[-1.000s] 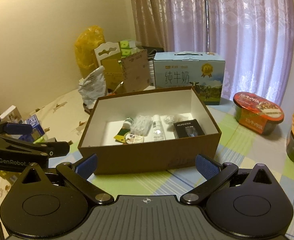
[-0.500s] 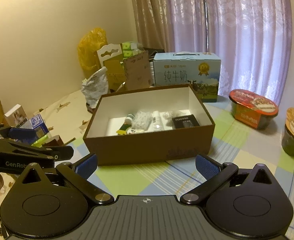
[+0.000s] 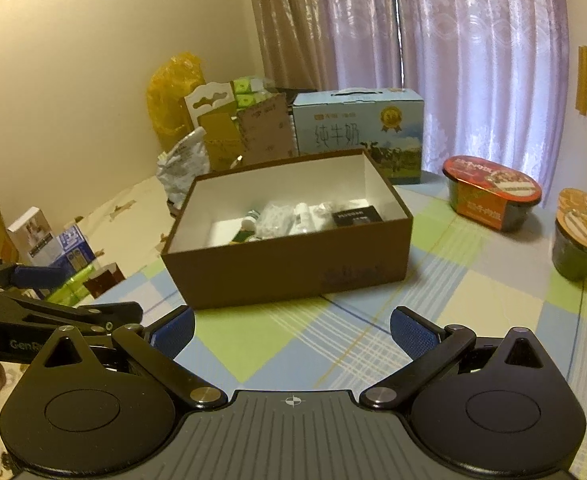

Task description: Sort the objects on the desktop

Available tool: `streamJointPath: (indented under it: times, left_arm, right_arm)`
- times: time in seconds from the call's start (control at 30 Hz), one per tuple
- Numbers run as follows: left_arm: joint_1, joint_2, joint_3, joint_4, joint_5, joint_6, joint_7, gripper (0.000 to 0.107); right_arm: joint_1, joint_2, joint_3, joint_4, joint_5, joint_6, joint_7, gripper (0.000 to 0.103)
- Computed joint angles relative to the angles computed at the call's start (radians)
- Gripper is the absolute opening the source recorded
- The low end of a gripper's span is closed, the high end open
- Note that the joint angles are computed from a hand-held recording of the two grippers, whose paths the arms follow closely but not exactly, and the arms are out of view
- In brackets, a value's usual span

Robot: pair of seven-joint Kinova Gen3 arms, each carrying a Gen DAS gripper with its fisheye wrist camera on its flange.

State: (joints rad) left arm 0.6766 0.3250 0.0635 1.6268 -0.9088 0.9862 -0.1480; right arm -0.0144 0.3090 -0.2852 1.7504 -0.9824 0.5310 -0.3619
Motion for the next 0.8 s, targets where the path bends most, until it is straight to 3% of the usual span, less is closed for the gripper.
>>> streamJointPath:
  times: [0.8]
  left_arm:
    - [0.008, 0.025, -0.017, -0.025, 0.025, 0.003, -0.012, 0.099]
  right_arm:
    - [0.001, 0.013, -0.012, 0.007, 0.07, -0.027, -0.035, 0.101]
